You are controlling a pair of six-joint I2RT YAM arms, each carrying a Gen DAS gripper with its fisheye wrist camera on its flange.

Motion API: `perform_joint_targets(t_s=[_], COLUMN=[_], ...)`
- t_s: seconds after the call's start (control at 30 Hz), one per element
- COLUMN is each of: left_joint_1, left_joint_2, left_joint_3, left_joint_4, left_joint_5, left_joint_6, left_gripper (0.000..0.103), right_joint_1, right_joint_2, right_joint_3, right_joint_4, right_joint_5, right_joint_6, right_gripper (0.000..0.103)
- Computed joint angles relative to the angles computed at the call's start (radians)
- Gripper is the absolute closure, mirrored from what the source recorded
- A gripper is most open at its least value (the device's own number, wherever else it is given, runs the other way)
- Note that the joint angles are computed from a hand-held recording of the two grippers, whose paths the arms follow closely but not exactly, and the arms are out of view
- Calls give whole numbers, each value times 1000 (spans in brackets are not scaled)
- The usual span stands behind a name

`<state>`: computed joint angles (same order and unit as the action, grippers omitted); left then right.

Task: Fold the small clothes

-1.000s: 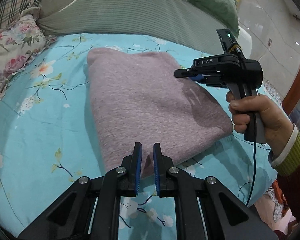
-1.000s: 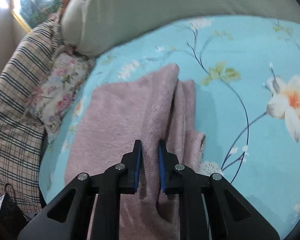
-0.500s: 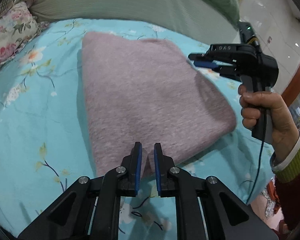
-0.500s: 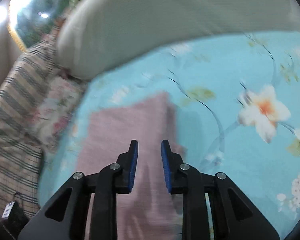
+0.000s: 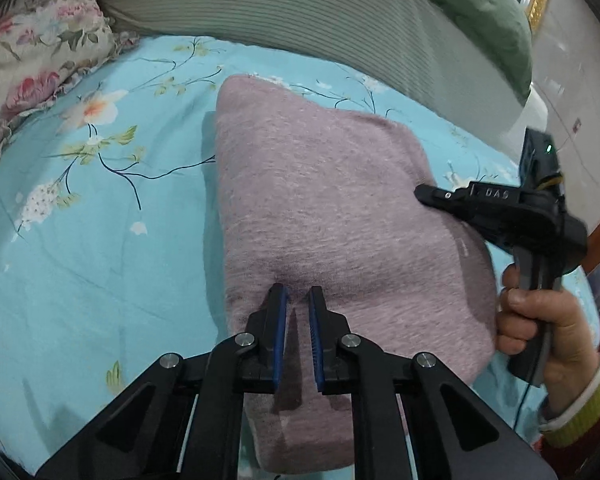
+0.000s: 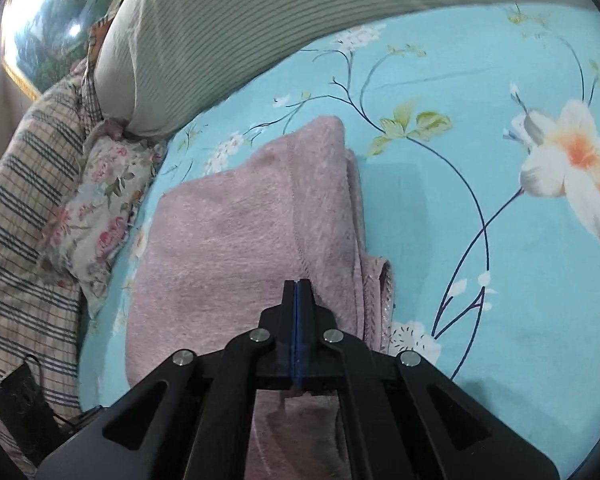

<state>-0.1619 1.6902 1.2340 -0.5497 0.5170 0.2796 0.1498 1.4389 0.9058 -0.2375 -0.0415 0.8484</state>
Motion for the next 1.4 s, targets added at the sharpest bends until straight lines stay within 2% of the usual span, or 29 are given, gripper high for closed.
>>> perform_joint_targets(t_s=[0.03,0.1,0.2,0.3,0.33,0.37,0.4,0.47,0.53,0.73,1.0,1.13,1.2,1.23,1.27,1.33,1.4], left_joint_1=[-1,8,68,108,111,111,109,103,122,104,91,108,115,123,136,169,205], left_joint_2=[-8,-30,-99,-175,-200,-220,-230,-234,-238,-269,-292,-306,-323,-338,-355,-392,-442], left_joint_3=[-7,-17,-54,-120,-151,-185,-218,-262,-285,-308,-331,-336,-347,-358,-366,-377,-399], left_joint_4=[2,-16,-82,-124,-124,-117,-100,-77,-59,-35,-5,-37,-48,-48,-54,-76,-92], left_joint_5=[-7,0,89,164,158,136,108,72,108,69,36,39,20,15,20,38,45], left_joint_6=[3,14,76,163,188,210,224,213,189,150,91,88,95,99,109,136,148], left_gripper=[91,91,91,90,90,90,90,90,90,90,90,89,82,81,78,67,40], right_joint_1=[15,62,199,324,360,369,360,349,351,394,451,523,573,592,618,686,764], right_joint_2=[-11,-84,-225,-298,-301,-304,-347,-376,-343,-369,-409,-389,-386,-391,-396,-400,-397], right_joint_3=[17,11,-61,-141,-173,-209,-296,-333,-301,-342,-317,-233,-191,-181,-168,-135,-105], right_joint_4=[-28,-70,-100,-144,-177,-174,-94,-55,-75,-39,-142,-273,-350,-373,-405,-489,-570], right_joint_5=[14,43,87,163,204,212,191,190,199,245,297,359,411,430,455,522,585], right_joint_6=[0,0,30,91,128,154,185,199,182,234,266,316,348,359,376,433,501], right_gripper=[99,99,99,96,93,94,95,100,100,100,99,96,93,88,74,54,52])
